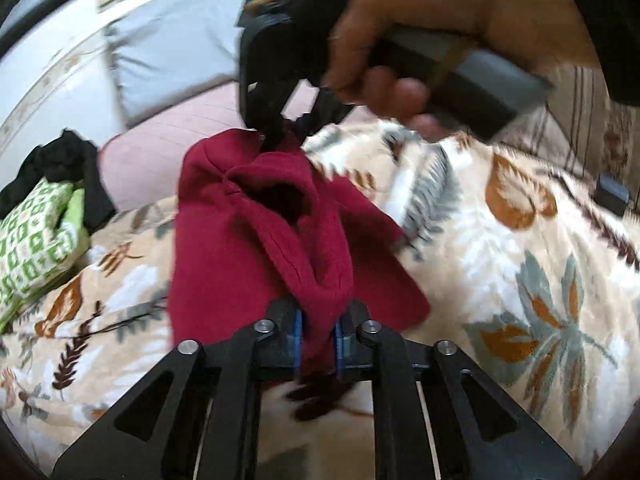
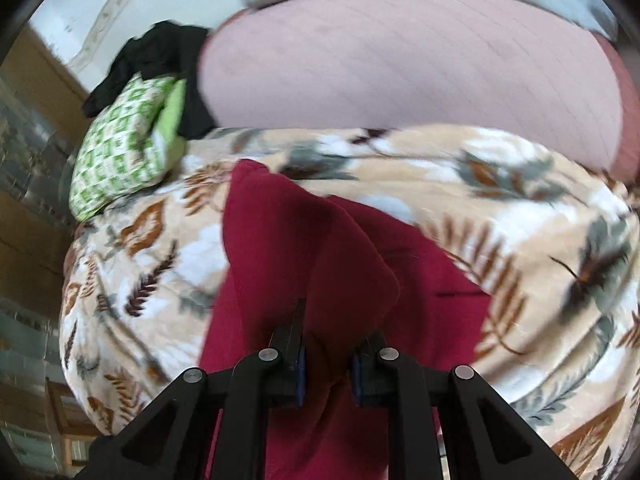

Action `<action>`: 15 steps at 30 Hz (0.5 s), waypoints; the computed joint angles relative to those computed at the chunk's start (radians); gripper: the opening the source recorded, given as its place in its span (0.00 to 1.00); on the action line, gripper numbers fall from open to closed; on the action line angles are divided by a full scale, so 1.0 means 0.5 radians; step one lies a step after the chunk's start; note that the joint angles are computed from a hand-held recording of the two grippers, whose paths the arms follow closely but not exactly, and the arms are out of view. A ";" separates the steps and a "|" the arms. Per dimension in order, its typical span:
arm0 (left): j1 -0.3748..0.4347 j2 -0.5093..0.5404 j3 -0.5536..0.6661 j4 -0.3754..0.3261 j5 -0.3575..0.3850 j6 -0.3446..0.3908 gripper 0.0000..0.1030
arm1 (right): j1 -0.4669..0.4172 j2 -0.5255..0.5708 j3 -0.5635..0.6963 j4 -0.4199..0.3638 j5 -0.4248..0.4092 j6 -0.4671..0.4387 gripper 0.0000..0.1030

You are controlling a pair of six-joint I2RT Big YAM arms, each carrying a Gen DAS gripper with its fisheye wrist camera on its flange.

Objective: Fold small clothes

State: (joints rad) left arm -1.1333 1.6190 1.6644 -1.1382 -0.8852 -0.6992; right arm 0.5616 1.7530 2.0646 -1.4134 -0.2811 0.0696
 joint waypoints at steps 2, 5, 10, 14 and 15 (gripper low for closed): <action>0.001 0.091 0.076 -0.060 0.090 0.024 0.20 | -0.050 -0.029 -0.132 0.120 0.016 0.036 0.15; -0.030 0.117 0.092 -0.051 0.187 0.118 0.31 | -0.080 -0.051 -0.339 0.302 0.086 0.066 0.16; -0.087 -0.096 -0.124 0.144 0.449 0.178 0.37 | -0.188 -0.198 -0.636 0.617 -0.087 0.283 0.39; -0.142 -0.373 -0.375 0.129 0.469 0.004 0.37 | -0.289 -0.475 -0.858 0.910 -0.132 0.411 0.39; -0.159 -0.437 -0.423 0.116 0.412 -0.044 0.37 | -0.287 -0.544 -0.906 0.971 -0.133 0.375 0.39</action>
